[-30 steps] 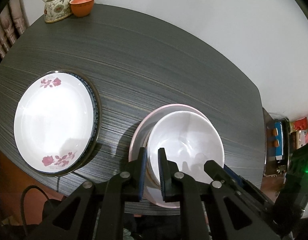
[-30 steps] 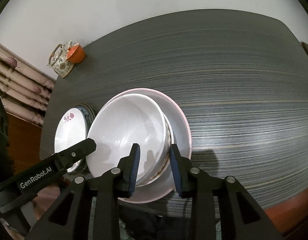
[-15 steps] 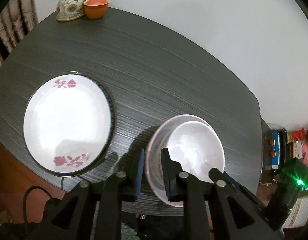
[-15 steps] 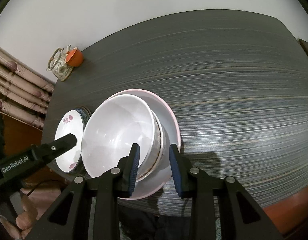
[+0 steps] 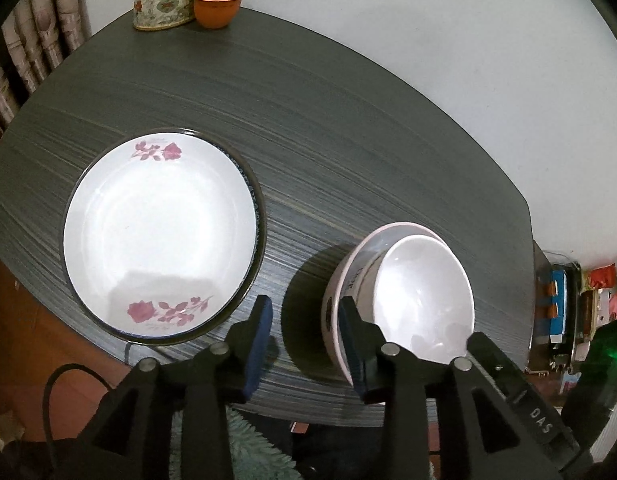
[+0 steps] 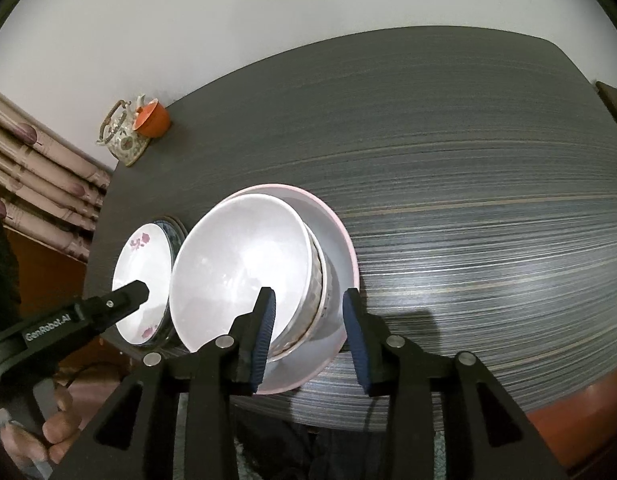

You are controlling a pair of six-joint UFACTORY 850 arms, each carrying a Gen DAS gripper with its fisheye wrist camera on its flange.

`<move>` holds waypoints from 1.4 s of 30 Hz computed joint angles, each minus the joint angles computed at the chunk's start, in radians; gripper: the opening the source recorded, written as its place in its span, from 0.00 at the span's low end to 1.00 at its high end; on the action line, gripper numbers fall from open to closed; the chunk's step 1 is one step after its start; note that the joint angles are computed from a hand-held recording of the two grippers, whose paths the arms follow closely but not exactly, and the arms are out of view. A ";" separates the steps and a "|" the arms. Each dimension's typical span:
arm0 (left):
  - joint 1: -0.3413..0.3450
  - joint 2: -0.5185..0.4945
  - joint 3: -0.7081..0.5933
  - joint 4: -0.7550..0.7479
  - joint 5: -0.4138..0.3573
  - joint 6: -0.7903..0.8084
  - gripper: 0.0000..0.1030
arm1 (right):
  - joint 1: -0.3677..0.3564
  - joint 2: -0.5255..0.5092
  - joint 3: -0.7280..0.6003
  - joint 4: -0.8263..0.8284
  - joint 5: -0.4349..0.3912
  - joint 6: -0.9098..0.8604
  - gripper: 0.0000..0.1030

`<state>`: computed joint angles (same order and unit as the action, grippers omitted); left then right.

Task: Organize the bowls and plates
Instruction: 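Grip the whole bowl stack rim with both tools and lift it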

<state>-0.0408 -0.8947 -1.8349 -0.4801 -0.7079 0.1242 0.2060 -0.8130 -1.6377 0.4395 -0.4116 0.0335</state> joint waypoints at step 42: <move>-0.009 -0.178 -0.220 0.036 -0.169 -0.078 0.43 | -0.024 -0.074 -0.078 -0.229 -0.109 0.224 0.48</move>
